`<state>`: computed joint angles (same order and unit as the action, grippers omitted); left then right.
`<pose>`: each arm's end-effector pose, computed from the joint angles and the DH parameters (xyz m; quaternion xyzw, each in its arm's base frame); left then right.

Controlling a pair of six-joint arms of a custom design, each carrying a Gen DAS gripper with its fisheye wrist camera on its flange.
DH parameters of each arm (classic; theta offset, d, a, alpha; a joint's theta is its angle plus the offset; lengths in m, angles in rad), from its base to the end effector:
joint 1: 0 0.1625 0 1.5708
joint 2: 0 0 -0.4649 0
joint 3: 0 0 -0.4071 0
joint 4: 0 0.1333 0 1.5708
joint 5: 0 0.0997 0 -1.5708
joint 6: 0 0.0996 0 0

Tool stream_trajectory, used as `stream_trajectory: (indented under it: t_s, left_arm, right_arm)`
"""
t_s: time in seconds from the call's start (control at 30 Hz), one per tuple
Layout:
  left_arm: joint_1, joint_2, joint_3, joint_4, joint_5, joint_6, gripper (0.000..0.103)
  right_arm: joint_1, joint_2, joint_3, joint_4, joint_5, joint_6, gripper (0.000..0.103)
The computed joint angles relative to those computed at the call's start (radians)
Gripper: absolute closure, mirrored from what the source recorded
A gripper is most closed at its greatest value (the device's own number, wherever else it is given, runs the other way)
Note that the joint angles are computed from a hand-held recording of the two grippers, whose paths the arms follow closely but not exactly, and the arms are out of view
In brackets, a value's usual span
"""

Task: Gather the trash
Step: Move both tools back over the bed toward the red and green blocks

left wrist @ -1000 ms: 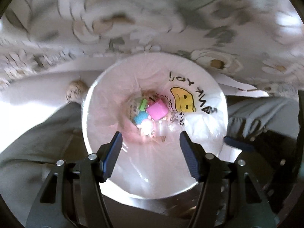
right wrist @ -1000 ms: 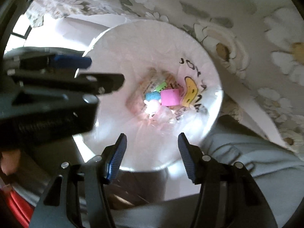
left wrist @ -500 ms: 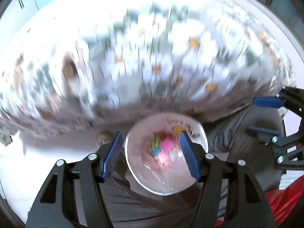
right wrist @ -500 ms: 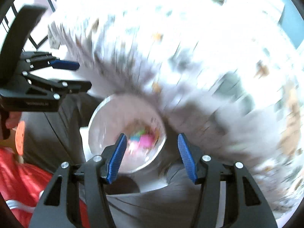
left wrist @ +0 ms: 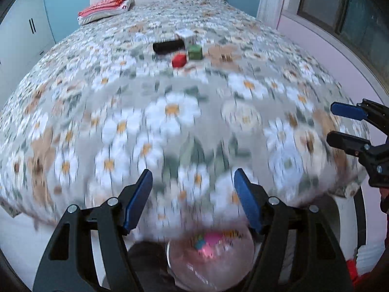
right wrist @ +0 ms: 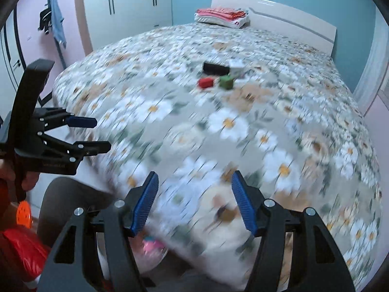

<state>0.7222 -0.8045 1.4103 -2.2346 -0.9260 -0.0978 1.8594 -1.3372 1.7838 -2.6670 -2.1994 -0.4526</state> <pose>-0.4435 -0.6481 0.1920 0.3391 0.8854 -0.1688 0.2694 0.2432 -0.5567 0.4351 0.2345 -0.8758 0.2785 0.3169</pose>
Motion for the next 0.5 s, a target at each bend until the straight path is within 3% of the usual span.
stream_trajectory:
  t_s: [0.5]
  left_arm:
    - [0.101, 0.341, -0.535, 0.119, -0.045, 0.127, 0.034]
  right_arm:
    - [-0.124, 0.226, -0.382, 0.166, 0.104, -0.077, 0.038]
